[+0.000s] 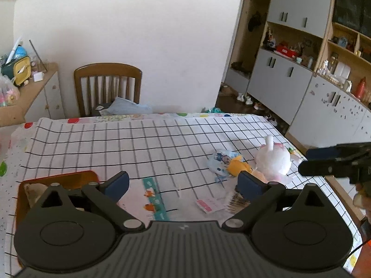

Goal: Organize soft objects
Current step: 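Move both grippers back over the remaining items on the table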

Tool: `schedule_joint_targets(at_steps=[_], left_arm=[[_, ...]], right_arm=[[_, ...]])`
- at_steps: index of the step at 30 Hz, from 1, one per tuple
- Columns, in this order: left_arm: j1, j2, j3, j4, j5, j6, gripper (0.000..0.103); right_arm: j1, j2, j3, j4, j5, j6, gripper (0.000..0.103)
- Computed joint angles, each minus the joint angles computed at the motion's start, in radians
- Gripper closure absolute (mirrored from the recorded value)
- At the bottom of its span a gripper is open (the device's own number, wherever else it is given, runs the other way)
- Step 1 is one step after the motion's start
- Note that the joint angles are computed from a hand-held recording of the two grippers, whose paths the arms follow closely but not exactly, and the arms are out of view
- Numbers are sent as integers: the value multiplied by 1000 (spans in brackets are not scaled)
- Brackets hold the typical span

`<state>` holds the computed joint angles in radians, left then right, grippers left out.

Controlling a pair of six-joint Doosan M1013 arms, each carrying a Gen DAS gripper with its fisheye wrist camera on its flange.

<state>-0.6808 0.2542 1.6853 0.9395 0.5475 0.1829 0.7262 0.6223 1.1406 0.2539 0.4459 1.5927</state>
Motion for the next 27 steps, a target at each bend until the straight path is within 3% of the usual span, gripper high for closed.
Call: schedule_joint_targets(at_steps=[4, 8, 11, 20, 27], left_arm=[[-20, 30, -22, 21, 25, 8, 2], [-19, 62, -53, -118, 15, 156, 2], [-26, 89, -70, -139, 32, 177, 2], [-39, 148, -87, -131, 11, 192, 2], [-34, 185, -101, -193, 13, 213, 2]], right_arm=[[-14, -10, 31, -81, -29, 78, 10], [-24, -8, 47, -155, -35, 138, 10], [-33, -4, 55, -172, -24, 155, 10], [-42, 33, 32, -182, 51, 132, 13], [-42, 76, -21, -169, 108, 92, 23]])
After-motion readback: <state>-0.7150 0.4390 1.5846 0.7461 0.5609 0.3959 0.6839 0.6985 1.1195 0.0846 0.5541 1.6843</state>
